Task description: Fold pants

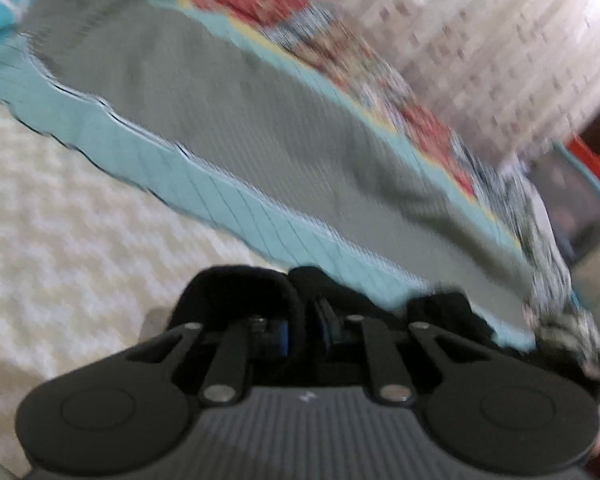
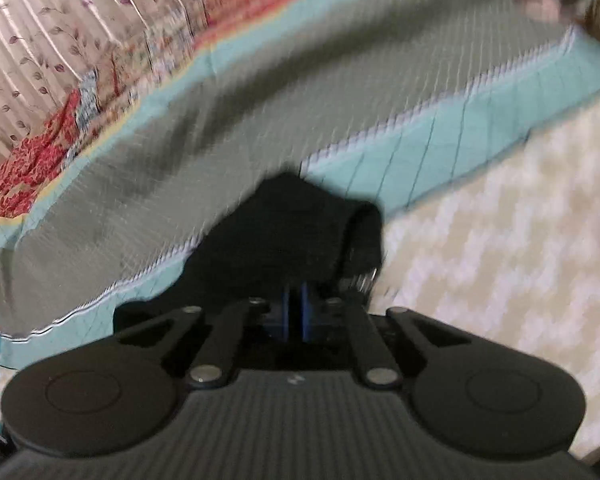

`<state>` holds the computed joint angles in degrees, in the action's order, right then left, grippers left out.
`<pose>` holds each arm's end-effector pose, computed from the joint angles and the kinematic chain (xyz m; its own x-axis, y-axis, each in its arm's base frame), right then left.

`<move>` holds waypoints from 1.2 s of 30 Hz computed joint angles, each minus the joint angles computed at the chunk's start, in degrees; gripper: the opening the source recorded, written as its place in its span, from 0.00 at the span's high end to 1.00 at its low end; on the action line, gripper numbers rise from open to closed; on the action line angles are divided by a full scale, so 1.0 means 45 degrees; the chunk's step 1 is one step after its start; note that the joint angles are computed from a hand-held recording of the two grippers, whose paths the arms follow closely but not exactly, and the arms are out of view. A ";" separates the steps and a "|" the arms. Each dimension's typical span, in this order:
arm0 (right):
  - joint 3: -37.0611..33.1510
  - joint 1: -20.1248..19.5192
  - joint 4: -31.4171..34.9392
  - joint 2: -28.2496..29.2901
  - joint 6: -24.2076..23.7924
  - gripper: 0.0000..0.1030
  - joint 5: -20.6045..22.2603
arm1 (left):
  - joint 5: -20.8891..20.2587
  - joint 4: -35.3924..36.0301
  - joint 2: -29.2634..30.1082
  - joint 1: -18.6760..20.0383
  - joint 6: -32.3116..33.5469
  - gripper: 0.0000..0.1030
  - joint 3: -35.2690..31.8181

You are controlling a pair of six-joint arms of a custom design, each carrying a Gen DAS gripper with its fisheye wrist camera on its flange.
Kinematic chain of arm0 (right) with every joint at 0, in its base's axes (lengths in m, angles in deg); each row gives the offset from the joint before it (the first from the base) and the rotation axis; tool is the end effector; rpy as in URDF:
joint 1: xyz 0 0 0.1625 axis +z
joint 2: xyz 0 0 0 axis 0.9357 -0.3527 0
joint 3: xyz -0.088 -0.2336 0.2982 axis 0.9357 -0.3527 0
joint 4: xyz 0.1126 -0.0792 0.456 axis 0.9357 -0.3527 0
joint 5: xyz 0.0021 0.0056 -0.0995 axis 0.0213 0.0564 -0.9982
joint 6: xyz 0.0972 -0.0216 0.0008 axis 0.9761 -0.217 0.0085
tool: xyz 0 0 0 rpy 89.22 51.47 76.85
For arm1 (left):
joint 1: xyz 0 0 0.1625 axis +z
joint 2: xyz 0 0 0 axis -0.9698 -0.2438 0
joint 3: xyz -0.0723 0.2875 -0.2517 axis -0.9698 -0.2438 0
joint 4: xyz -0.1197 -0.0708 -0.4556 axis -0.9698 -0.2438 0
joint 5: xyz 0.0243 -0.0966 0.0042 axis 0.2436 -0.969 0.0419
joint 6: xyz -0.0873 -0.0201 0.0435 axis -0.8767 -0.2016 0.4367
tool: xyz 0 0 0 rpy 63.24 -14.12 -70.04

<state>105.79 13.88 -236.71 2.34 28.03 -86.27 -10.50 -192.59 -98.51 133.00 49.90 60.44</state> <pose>0.0278 -0.8320 0.2519 -0.9222 -0.2230 0.3160 -0.3590 0.7974 -0.4850 -0.1278 -0.5907 0.1449 -0.8988 -0.4161 -0.1381 -0.0527 0.4152 -0.9082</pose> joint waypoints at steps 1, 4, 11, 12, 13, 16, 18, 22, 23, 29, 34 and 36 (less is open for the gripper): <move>0.0012 -0.0018 -0.0465 -0.0125 -0.0264 0.93 0.0064 | 0.0262 -0.0170 -0.0224 -0.0024 -0.0050 0.88 0.0142; -0.0254 -0.0161 -0.1973 -0.0405 -0.0878 0.93 -0.0083 | 0.0882 -0.0542 -0.0867 0.0043 -0.0333 0.88 0.0557; -0.2451 -0.0866 -0.5240 0.0501 -0.1267 0.93 -0.2067 | 0.1387 -0.0169 -0.1183 0.0405 -0.1533 0.88 0.0885; -0.2840 -0.0961 -0.5618 0.0784 -0.1430 0.95 -0.2567 | 0.1430 0.0055 -0.1155 0.0457 -0.1686 0.88 0.0863; -0.3042 -0.1091 -0.5947 0.0962 -0.1605 0.98 -0.2969 | 0.1445 0.0215 -0.1156 0.0514 -0.1796 0.88 0.0865; -0.3902 -0.1382 -0.6453 0.1628 -0.2476 0.98 -0.4589 | 0.1609 0.0482 -0.1005 0.0543 -0.2112 0.88 0.0762; -0.3620 -0.1606 -0.5315 0.1285 -0.1860 0.96 -0.4861 | 0.1628 0.0831 -0.0979 0.0531 -0.2240 0.88 0.0706; -0.2348 -0.1849 -0.4028 0.0174 -0.0997 0.92 -0.2954 | 0.1656 0.0798 -0.1010 0.0439 -0.2017 0.88 0.0634; -0.2524 -0.1783 -0.3413 0.0238 -0.0858 0.91 -0.2701 | 0.1616 0.0547 -0.1021 0.0403 -0.1874 0.88 0.0649; -0.4521 -0.1359 -0.1811 0.1787 -0.1535 0.57 -0.3376 | 0.1735 0.0756 -0.1040 0.0194 -0.1781 0.88 0.0572; -0.6783 -0.1301 0.1277 0.3030 -0.0370 0.59 -0.4779 | 0.1685 0.0717 -0.1196 0.0113 -0.1898 0.88 0.0662; -0.5787 -0.1308 0.0631 0.2534 -0.1434 0.74 -0.4786 | 0.1730 0.0477 -0.1215 0.0054 -0.1726 0.88 0.0715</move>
<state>79.75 7.99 -233.87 13.74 21.57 -107.81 -2.71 -190.45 -103.98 133.24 42.13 63.66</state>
